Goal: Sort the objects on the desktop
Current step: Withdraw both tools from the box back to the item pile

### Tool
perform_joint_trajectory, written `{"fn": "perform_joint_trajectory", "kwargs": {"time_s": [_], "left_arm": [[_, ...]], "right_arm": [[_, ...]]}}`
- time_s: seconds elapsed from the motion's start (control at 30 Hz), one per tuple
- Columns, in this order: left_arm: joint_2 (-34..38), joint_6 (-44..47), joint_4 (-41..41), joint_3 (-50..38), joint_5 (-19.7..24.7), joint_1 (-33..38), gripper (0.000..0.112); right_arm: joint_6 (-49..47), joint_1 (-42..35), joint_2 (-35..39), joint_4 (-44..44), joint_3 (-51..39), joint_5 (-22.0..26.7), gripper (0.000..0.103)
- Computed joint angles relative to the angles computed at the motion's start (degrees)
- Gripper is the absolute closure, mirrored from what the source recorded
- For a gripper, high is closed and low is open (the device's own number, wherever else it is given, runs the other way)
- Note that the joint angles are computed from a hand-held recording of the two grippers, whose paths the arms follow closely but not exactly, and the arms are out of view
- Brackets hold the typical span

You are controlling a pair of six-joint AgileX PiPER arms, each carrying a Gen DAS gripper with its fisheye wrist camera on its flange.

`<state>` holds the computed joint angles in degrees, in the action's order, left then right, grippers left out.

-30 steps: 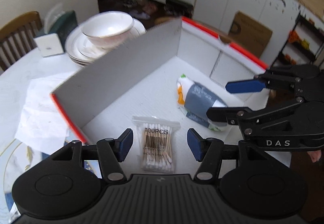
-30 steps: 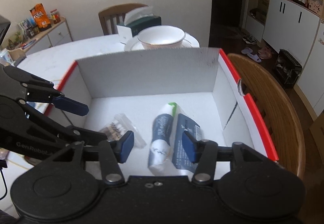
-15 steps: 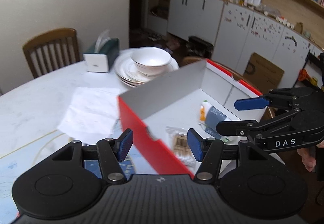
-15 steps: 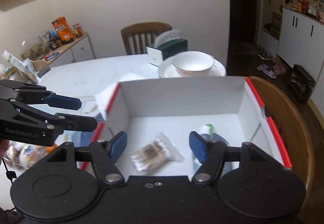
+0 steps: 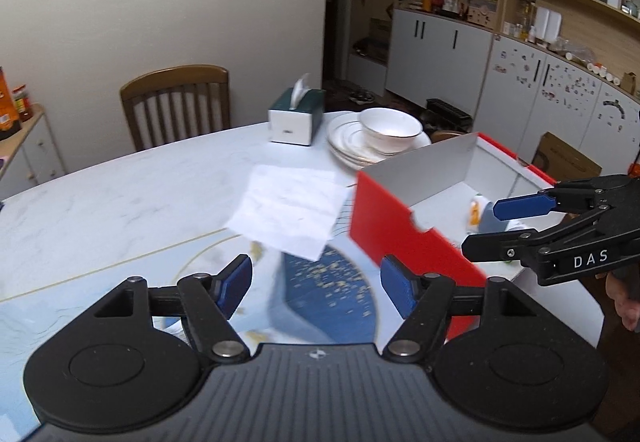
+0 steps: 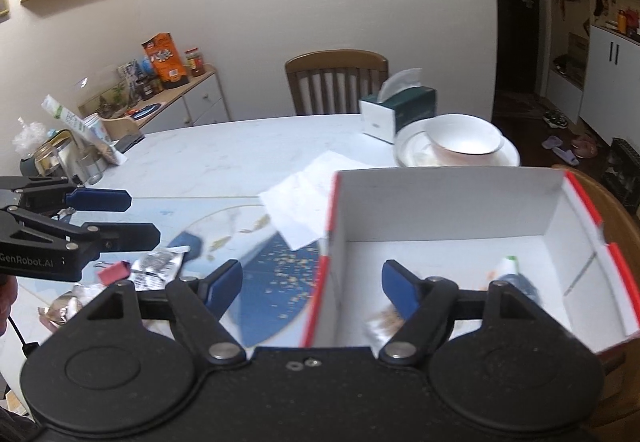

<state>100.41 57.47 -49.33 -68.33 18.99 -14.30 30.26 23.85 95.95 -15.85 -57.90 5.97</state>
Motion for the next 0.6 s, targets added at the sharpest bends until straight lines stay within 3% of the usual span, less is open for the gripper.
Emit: {"fn": "perform_joint_trajectory", "kwargs": {"time_s": [0.27,0.47,0.6], "left_arm": [[-3.26,16.75,-13.61,5.44,-0.32,6.53,0.03],[-4.17,25.01,-19.29,7.71,3.66,12.42,0.03],[-3.97,27.48,-20.66,8.29,5.68,15.98,0.029]], "right_arm": [[29.97,6.83,2.87,-27.11,-4.24,3.69,0.02],[39.02,11.03,5.7,-34.16,-7.82,6.73,0.014],[39.87,13.39,8.16,-34.04,-11.06,8.59,0.013]]}}
